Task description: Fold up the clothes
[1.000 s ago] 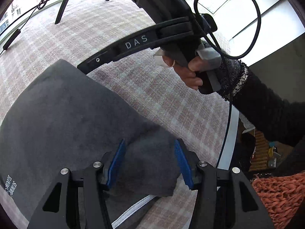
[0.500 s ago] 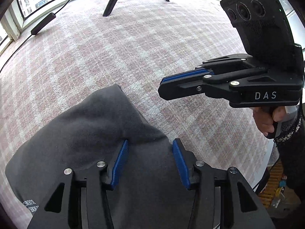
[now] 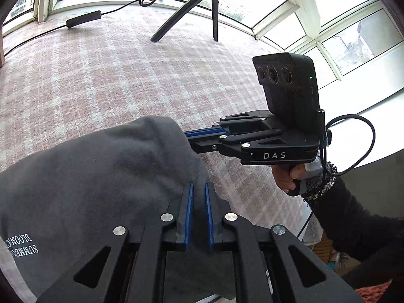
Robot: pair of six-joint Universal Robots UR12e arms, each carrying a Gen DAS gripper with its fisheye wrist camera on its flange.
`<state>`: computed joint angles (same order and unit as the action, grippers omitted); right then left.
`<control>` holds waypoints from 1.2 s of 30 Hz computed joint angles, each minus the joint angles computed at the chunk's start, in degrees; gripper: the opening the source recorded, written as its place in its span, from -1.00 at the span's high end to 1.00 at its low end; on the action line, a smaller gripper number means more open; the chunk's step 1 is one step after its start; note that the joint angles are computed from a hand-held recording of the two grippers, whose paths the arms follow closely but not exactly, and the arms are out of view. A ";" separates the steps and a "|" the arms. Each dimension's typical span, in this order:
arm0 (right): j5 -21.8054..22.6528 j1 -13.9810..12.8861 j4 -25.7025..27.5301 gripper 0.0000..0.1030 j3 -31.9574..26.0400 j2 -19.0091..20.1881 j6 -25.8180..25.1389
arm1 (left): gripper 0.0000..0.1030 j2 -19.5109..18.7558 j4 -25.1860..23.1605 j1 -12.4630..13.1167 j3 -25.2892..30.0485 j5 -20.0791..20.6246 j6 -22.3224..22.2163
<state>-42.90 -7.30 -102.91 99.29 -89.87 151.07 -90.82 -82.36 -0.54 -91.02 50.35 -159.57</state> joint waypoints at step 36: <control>3.54 -2.38 0.04 0.77 2.30 -1.70 4.05 | 0.82 -1.34 -1.05 -2.24 1.46 5.99 1.67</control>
